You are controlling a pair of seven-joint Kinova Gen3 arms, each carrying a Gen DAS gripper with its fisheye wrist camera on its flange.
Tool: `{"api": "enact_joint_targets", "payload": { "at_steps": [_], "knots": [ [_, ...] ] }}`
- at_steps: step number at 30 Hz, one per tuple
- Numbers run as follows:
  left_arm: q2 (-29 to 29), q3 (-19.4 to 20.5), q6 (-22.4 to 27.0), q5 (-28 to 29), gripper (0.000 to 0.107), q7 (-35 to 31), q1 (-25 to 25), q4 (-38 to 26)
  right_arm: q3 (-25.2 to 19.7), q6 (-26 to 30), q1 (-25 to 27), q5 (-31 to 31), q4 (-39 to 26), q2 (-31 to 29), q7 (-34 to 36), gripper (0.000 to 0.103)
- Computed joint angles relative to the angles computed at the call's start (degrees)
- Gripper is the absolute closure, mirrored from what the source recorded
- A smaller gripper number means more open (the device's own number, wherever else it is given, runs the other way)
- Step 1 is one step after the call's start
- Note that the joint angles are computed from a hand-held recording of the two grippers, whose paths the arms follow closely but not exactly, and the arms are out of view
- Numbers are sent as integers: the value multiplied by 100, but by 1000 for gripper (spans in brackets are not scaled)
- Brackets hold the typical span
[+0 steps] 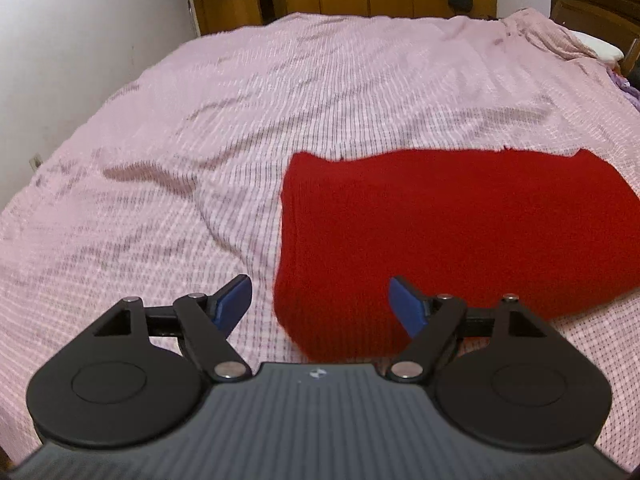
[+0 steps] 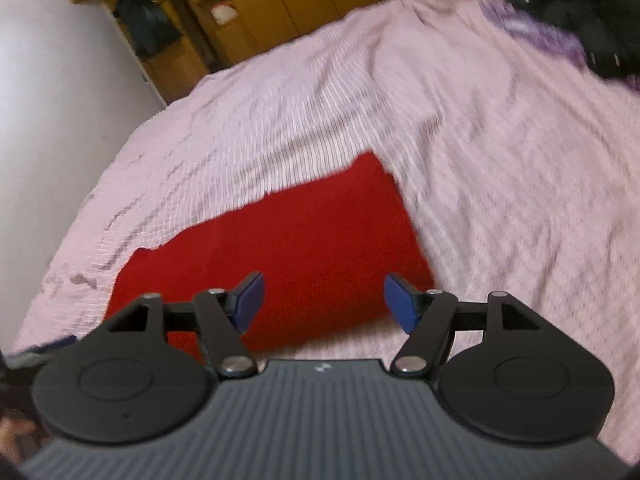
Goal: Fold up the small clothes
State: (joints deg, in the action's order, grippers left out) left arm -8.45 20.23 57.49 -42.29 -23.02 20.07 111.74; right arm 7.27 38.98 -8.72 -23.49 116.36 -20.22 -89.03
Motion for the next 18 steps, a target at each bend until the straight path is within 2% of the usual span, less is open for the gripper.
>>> {"api": "enact_joint_targets", "payload": {
  "at_steps": [5, 10, 12, 18],
  "knots": [
    [-8, -28, -53, 284, 26, 164, 3, 179, -395, -455, 250, 23, 550, -141, -805, 28],
    [-87, -96, -242, 591, 26, 303, -64, 346, 82, -1023, -193, -717, 1144, -182, -1173, 28],
    [-122, -106, -310, 688, 26, 328, -107, 403, 415, -1294, -539, -1117, 1356, -143, -1093, 28],
    [-161, 26, -235, 703, 26, 473, -188, 466, 911, -2253, -1280, -1831, 1804, -18, -985, 26]
  ]
}}
